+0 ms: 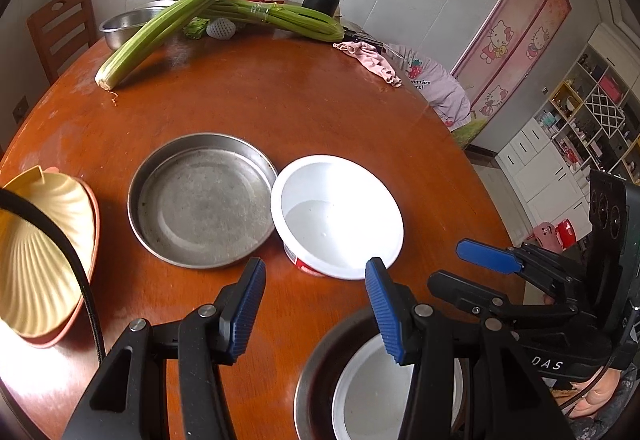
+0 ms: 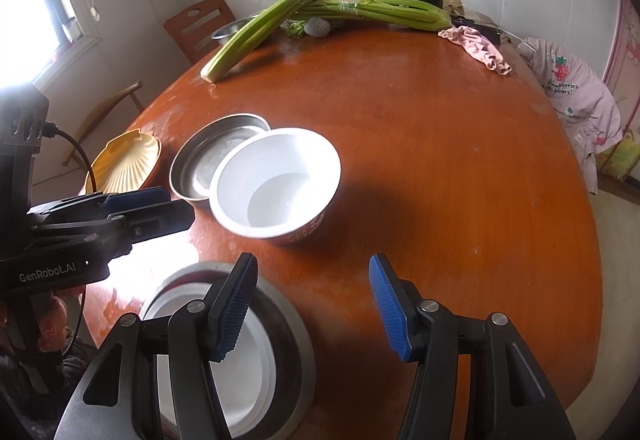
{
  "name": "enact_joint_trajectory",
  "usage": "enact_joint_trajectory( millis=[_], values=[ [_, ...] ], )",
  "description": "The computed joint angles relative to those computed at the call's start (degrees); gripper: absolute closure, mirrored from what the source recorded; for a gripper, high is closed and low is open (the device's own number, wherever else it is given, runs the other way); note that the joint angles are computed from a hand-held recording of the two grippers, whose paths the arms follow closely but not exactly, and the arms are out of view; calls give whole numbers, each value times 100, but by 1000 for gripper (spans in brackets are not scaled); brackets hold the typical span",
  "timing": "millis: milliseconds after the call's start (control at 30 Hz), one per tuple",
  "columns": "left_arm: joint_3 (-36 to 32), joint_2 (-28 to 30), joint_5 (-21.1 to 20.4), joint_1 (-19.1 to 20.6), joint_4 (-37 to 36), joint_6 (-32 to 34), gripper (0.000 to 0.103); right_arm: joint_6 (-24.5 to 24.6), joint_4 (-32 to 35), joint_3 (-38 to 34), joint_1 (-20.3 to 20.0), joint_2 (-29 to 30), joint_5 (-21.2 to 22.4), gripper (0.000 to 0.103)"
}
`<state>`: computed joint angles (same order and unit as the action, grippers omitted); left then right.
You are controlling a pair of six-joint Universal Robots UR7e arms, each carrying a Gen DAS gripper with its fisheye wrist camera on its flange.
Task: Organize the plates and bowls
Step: 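Move the left gripper to the smaller red-and-white bowl and grasp its rim, then lift the smaller bowl and carry it over the stacked bowls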
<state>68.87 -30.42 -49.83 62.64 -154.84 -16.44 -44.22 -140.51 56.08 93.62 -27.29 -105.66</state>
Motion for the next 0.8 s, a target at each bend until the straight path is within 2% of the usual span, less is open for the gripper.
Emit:
enact_joint_trajectory(
  millis=[500,800],
  values=[
    [-1131,502,-138,242,790,53,51,39,723,-1305,65,792,-169,43],
    [-1569,751,-244,342,1108,79,52,-124,921,-1688,74,1092,-177,43]
  ],
)
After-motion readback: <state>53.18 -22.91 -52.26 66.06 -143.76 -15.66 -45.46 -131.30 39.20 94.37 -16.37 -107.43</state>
